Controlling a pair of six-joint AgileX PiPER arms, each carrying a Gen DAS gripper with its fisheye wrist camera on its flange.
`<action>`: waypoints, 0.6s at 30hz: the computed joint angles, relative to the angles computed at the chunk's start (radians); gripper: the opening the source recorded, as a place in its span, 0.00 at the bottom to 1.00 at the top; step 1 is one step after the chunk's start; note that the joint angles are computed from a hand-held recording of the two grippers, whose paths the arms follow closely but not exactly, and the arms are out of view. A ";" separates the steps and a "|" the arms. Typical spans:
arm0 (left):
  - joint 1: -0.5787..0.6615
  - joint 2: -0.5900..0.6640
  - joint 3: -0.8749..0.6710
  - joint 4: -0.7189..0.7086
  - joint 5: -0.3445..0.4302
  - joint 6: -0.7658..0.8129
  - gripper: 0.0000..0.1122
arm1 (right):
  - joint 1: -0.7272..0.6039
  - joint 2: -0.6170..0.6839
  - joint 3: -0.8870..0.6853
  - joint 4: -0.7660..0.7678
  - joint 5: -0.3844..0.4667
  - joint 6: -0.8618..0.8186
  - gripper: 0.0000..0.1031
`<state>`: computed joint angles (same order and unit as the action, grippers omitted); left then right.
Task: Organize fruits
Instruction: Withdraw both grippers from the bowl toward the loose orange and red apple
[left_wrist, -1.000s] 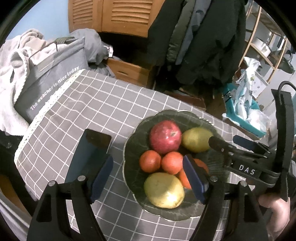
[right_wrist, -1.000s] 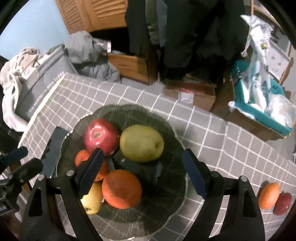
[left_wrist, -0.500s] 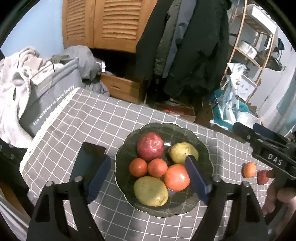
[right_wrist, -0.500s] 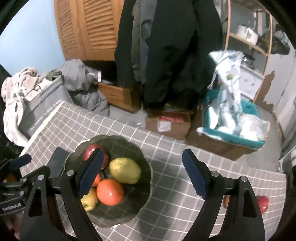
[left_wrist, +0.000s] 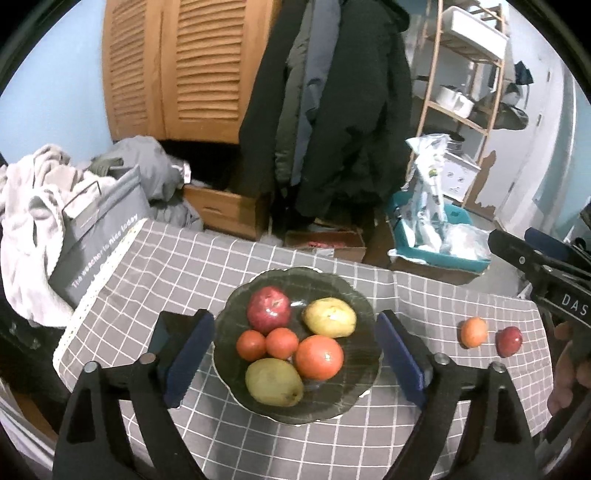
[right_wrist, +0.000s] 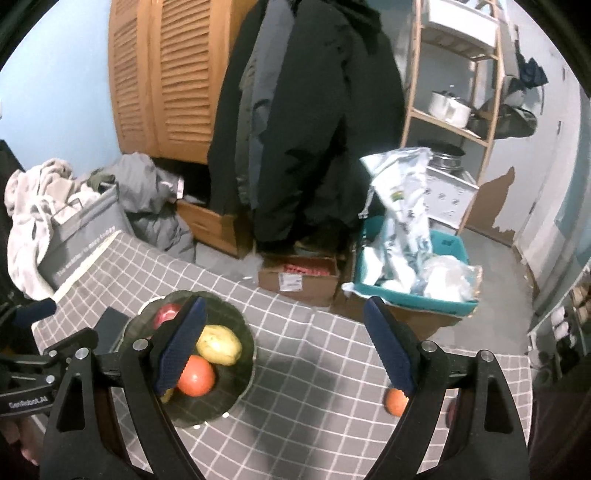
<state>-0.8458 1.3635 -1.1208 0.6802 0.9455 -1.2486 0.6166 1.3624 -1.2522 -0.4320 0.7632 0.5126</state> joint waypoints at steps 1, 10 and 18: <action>-0.021 -0.001 -0.011 0.015 0.012 -0.007 0.83 | -0.006 -0.021 0.011 -0.006 0.004 0.001 0.83; -0.132 0.027 -0.099 0.094 0.100 -0.029 0.89 | -0.070 -0.173 0.087 -0.006 0.043 -0.032 0.83; -0.212 0.107 -0.220 0.120 0.143 -0.015 0.90 | -0.150 -0.293 0.146 0.019 0.080 -0.106 0.83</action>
